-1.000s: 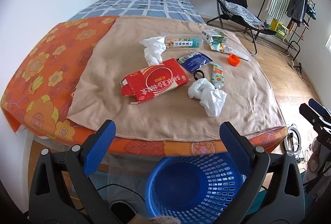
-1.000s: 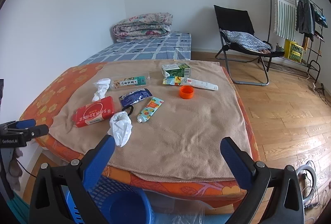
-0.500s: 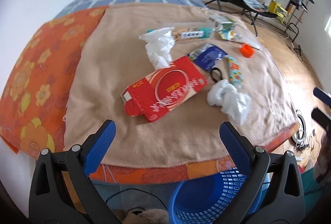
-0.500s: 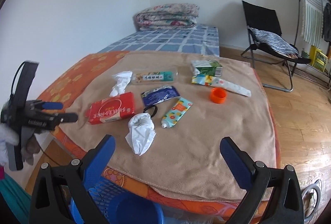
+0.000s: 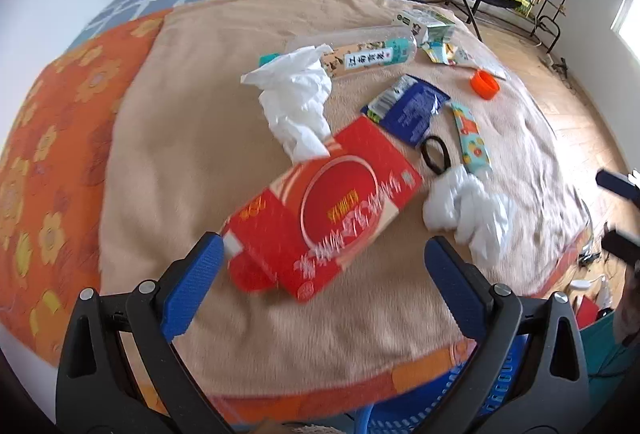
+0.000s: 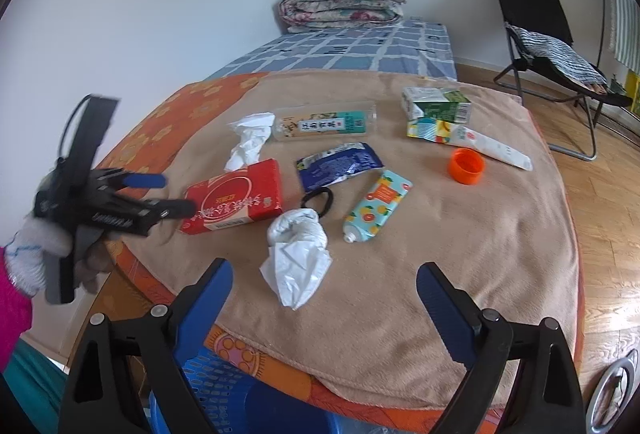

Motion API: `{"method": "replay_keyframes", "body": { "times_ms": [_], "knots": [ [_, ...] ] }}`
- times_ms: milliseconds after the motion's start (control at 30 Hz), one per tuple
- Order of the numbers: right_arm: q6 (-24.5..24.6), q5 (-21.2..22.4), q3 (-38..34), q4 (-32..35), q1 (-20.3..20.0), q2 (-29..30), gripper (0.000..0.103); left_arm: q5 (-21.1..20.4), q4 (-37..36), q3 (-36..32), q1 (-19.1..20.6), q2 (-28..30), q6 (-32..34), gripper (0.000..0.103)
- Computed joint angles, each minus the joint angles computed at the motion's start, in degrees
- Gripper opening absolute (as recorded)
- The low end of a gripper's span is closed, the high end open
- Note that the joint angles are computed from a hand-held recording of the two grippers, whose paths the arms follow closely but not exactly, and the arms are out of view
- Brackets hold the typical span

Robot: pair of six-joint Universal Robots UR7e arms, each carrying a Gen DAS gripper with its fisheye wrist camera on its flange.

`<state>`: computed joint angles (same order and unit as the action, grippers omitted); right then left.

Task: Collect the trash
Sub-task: 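Reach the left tool to the red tissue box while the right tool reaches the crumpled tissue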

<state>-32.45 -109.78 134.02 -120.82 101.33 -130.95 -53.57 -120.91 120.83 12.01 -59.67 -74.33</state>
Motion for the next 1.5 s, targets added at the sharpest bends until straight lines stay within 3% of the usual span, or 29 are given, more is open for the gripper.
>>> {"method": "replay_keyframes", "body": {
  "times_ms": [167, 400, 533, 767, 1033, 1167, 1267, 1433, 1500],
  "knots": [
    [-0.3, 0.0, 0.5, -0.6, 0.0, 1.5, 0.095, -0.2, -4.9, 0.0, 3.9, 0.8, 7.0, 0.102],
    [1.1, -0.2, 0.5, -0.4, -1.1, 3.0, 0.093, -3.1, -14.4, 2.7, 8.9, 0.6, 7.8, 0.102],
    [0.5, -0.7, 0.9, -1.4, -0.8, 3.4, 0.093, -6.0, -17.1, 3.8, 9.2, 0.5, 8.6, 0.102],
    [0.6, -0.8, 0.7, -1.7, -1.0, 3.5, 0.093, -5.4, -6.2, 0.0, 5.8, 2.9, 9.7, 0.102],
    [0.6, -2.0, 0.9, -1.1, -1.3, 4.2, 0.093, -3.8, 6.1, -4.9, 4.9, 6.7, 7.3, 0.102],
    [0.7, -2.3, 1.0, -1.7, -1.2, 4.8, 0.093, -1.2, 7.3, -5.7, 3.8, 7.3, 8.3, 0.101],
    [0.6, -2.7, 1.5, -2.3, -1.0, 5.4, 0.093, -1.6, 5.6, -5.8, 3.8, 7.8, 10.0, 0.093],
    [0.7, -3.0, 2.1, -2.7, -1.6, 7.2, 0.093, -1.4, 6.3, -6.5, 3.9, 9.4, 10.5, 0.093],
    [0.6, -3.3, 2.4, -2.9, -2.0, 7.8, 0.087, -1.5, 4.7, -5.8, 4.2, 9.1, 10.7, 0.093]
  ]
}}
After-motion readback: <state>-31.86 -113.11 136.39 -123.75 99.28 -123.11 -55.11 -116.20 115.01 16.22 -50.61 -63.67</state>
